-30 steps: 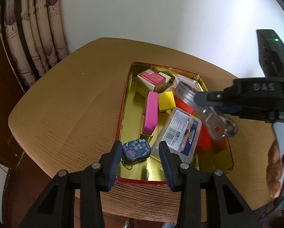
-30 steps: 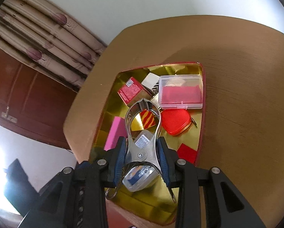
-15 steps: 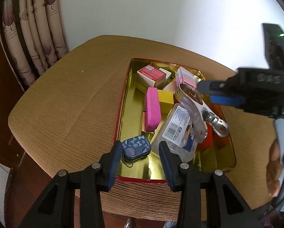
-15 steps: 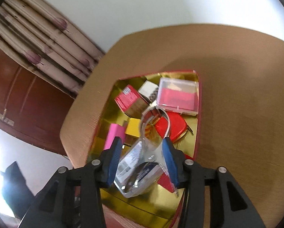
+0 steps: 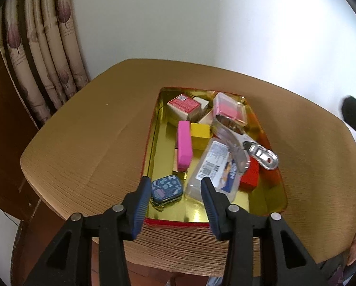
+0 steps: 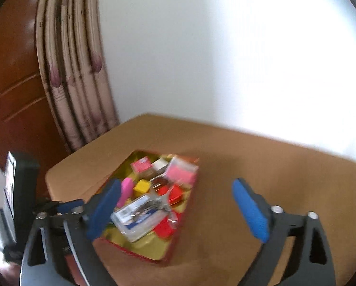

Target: Organize rigid objects

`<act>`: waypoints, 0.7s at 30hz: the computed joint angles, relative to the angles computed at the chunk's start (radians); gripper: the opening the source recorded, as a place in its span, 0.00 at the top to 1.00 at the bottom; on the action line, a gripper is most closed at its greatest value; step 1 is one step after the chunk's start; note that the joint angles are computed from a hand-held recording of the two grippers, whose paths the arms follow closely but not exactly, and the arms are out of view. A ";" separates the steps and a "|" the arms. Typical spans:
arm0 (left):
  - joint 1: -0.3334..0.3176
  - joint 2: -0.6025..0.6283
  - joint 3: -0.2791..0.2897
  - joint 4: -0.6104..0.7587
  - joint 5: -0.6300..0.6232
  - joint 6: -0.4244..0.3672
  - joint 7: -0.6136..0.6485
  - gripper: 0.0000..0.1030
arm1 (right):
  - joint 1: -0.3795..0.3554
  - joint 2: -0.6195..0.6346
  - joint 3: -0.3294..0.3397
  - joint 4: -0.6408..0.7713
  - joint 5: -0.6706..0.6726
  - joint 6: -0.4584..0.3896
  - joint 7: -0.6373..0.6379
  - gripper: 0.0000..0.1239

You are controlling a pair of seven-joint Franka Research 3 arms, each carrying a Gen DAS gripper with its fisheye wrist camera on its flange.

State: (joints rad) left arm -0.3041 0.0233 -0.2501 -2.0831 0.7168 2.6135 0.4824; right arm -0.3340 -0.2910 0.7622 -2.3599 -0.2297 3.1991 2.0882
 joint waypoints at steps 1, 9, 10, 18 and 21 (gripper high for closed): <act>-0.004 -0.005 -0.003 0.000 0.021 -0.005 -0.017 0.57 | -0.057 -0.048 0.046 -0.022 -0.009 0.017 0.027 0.20; -0.032 -0.046 -0.034 -0.007 0.181 -0.044 -0.142 0.55 | -0.107 -0.266 0.090 -0.135 0.106 0.027 0.022 0.18; -0.036 -0.053 -0.040 -0.011 0.201 -0.056 -0.160 0.55 | -0.099 -0.292 0.085 -0.149 0.123 0.026 0.022 0.18; -0.039 -0.105 -0.061 -0.049 0.226 -0.042 -0.200 0.55 | -0.113 -0.467 0.119 -0.209 0.193 0.011 0.034 0.17; -0.037 -0.128 -0.069 -0.065 0.228 -0.037 -0.213 0.53 | -0.075 -0.500 0.095 -0.229 0.194 -0.005 0.028 0.17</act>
State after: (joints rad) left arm -0.3413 -0.1042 -0.3190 -2.1481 0.9448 2.5761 0.2694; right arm -0.4095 -0.7912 0.8573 -2.5892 -0.0355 3.1938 2.1159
